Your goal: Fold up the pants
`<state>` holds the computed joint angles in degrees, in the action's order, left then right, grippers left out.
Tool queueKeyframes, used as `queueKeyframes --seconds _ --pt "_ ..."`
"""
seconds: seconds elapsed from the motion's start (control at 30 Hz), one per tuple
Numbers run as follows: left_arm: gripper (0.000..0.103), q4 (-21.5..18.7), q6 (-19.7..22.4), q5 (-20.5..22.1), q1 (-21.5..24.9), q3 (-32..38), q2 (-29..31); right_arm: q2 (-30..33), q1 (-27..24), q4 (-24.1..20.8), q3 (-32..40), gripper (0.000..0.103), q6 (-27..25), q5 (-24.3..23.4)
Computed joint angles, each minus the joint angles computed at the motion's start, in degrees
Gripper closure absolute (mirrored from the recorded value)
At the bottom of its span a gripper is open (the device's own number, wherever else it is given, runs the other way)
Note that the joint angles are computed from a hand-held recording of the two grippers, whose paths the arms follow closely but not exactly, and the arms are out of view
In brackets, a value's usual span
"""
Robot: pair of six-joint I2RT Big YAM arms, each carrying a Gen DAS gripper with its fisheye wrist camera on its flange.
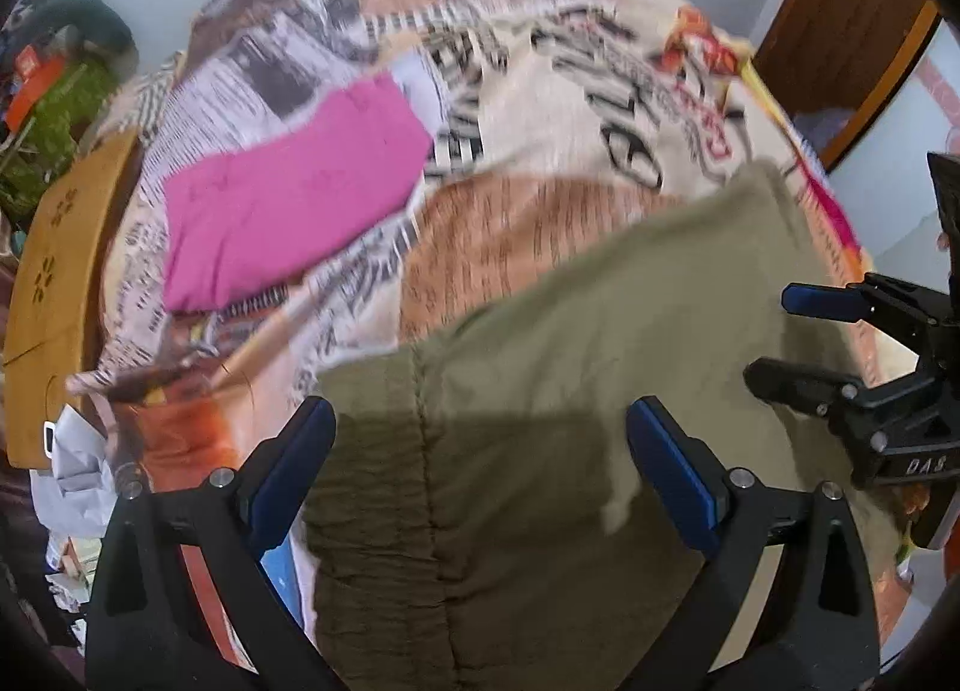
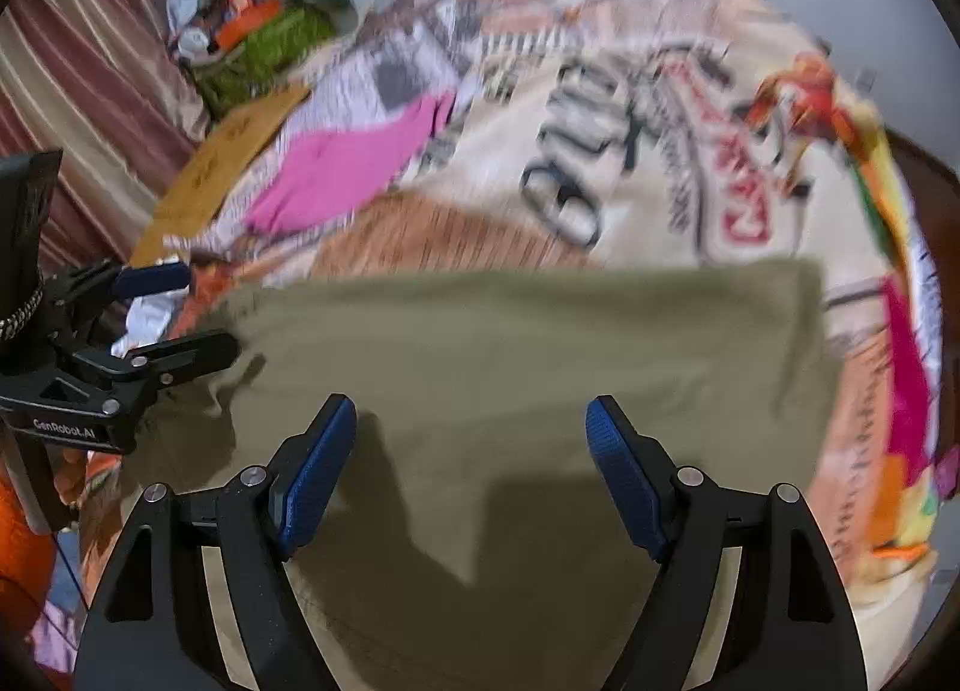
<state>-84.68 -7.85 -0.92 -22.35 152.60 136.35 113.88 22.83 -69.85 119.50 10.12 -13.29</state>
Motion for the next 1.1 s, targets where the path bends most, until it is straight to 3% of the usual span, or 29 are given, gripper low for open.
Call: queueKeyframes --seconds 0.1,0.33,0.77,1.1 --pt "0.003 1.1 0.5 -0.1 -0.1 -4.0 -1.1 0.7 0.8 -2.1 -0.4 0.027 -0.5 0.2" --pt "0.003 6.7 -1.5 -0.5 0.1 -13.8 -6.6 -2.5 0.6 -1.5 -4.9 0.023 -0.3 0.9" --pt "0.003 16.0 -1.7 -5.6 -1.0 -34.0 -19.6 -13.0 1.0 2.8 -18.1 0.021 3.5 2.8" --pt "0.003 18.1 -5.0 -5.5 -0.4 -40.2 -24.9 -16.9 2.0 4.9 -22.0 0.021 7.0 4.9"
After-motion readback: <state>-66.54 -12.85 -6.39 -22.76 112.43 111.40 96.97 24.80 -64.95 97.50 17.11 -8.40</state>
